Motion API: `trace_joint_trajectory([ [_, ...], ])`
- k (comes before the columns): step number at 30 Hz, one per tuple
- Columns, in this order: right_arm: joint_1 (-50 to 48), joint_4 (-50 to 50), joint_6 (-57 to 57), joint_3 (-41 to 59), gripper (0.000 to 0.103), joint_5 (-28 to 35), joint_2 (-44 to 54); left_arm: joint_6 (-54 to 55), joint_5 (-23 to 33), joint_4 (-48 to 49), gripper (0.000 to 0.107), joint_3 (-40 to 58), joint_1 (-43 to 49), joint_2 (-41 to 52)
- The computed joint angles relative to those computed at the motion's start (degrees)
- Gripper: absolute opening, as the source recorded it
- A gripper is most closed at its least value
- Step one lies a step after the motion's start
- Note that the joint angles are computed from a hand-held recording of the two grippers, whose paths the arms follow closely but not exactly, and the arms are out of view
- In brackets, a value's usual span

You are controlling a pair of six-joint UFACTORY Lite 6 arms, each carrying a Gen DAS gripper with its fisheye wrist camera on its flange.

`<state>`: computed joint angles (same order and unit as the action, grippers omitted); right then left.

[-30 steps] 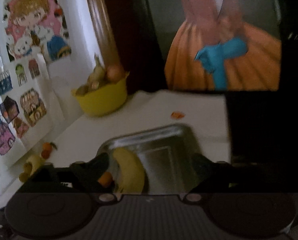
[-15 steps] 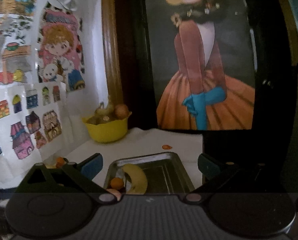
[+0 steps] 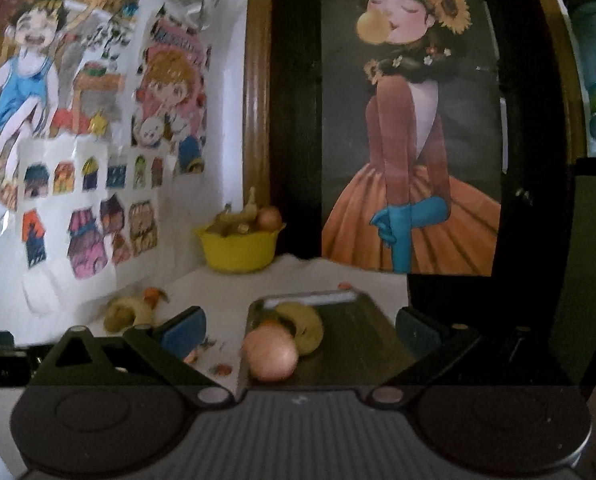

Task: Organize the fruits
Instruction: 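Withdraw both open grippers and move toward the second red apple and banana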

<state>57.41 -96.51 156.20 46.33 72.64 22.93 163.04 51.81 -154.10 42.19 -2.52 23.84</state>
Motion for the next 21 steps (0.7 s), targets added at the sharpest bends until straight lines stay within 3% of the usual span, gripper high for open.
trace_joint_trajectory([
  [5, 2.7, 4.5, 1.7, 7.7, 0.103, -1.0, 9.2, -0.2, 2.0, 2.5, 0.102, -0.5, 5.9, 2.3],
  [12, 2.2, 4.8, 0.4, 16.3, 0.103, -9.7, 17.8, 3.5, 2.3, 2.2, 0.102, 0.6, 10.4, 6.2],
  [21, 1.2, 4.2, -0.5, 23.6, 0.103, -15.3, 23.8, -0.7, 0.3, 4.6, 0.102, 3.0, 12.6, 8.1],
])
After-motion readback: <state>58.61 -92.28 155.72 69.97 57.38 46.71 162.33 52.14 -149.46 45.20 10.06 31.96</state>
